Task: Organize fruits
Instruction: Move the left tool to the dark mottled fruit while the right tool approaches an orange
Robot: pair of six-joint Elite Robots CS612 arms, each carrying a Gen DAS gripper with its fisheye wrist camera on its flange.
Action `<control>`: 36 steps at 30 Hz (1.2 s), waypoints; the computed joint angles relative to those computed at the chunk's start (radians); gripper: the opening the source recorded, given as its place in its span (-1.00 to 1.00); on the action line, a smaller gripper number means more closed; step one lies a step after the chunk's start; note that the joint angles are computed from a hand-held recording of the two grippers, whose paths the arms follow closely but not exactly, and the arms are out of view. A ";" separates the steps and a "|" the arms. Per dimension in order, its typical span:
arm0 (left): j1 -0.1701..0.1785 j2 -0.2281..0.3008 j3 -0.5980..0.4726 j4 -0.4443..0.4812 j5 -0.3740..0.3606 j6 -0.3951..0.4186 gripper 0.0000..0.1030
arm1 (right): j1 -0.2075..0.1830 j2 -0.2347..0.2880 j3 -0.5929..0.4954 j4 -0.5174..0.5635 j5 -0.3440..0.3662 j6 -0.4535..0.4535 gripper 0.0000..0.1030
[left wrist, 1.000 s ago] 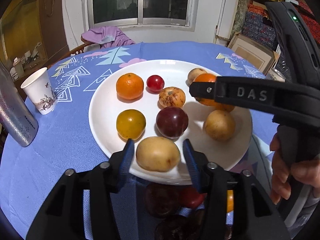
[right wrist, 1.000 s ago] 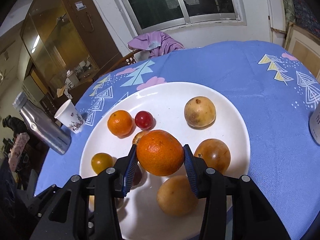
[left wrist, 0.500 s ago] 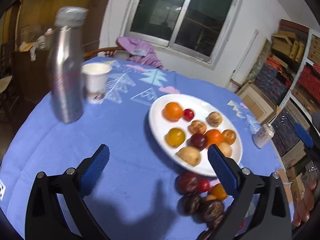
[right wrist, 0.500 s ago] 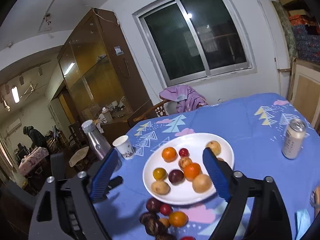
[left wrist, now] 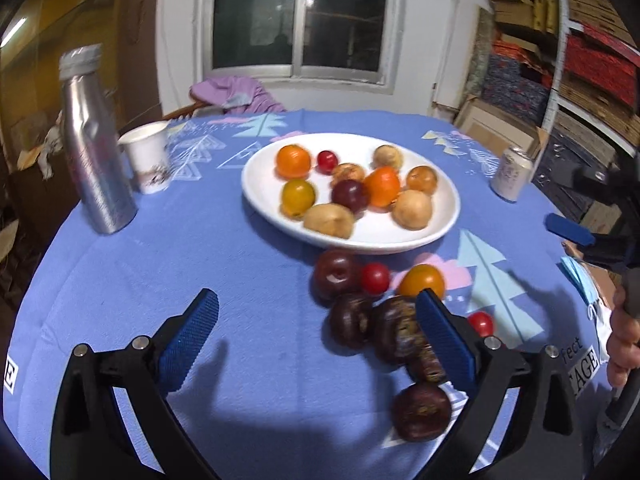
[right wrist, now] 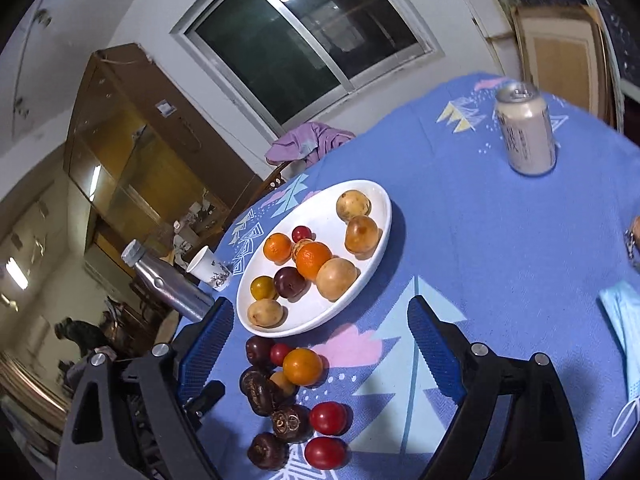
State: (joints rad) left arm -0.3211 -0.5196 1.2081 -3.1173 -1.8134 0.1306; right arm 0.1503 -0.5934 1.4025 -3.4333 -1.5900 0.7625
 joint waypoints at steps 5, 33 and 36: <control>-0.036 -0.004 0.022 -0.031 0.076 0.095 0.91 | 0.000 -0.003 0.007 -0.027 0.004 0.010 0.74; 0.032 -0.003 0.015 0.075 0.085 -0.036 0.92 | -0.015 -0.002 0.017 -0.015 0.061 0.050 0.75; 0.014 -0.008 0.037 0.048 0.131 0.026 0.92 | -0.015 -0.002 0.014 -0.006 0.065 0.045 0.75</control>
State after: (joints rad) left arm -0.3070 -0.5281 1.2455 -3.0694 -1.6822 0.1569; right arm 0.1356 -0.5951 1.4166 -3.4388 -1.5254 0.8077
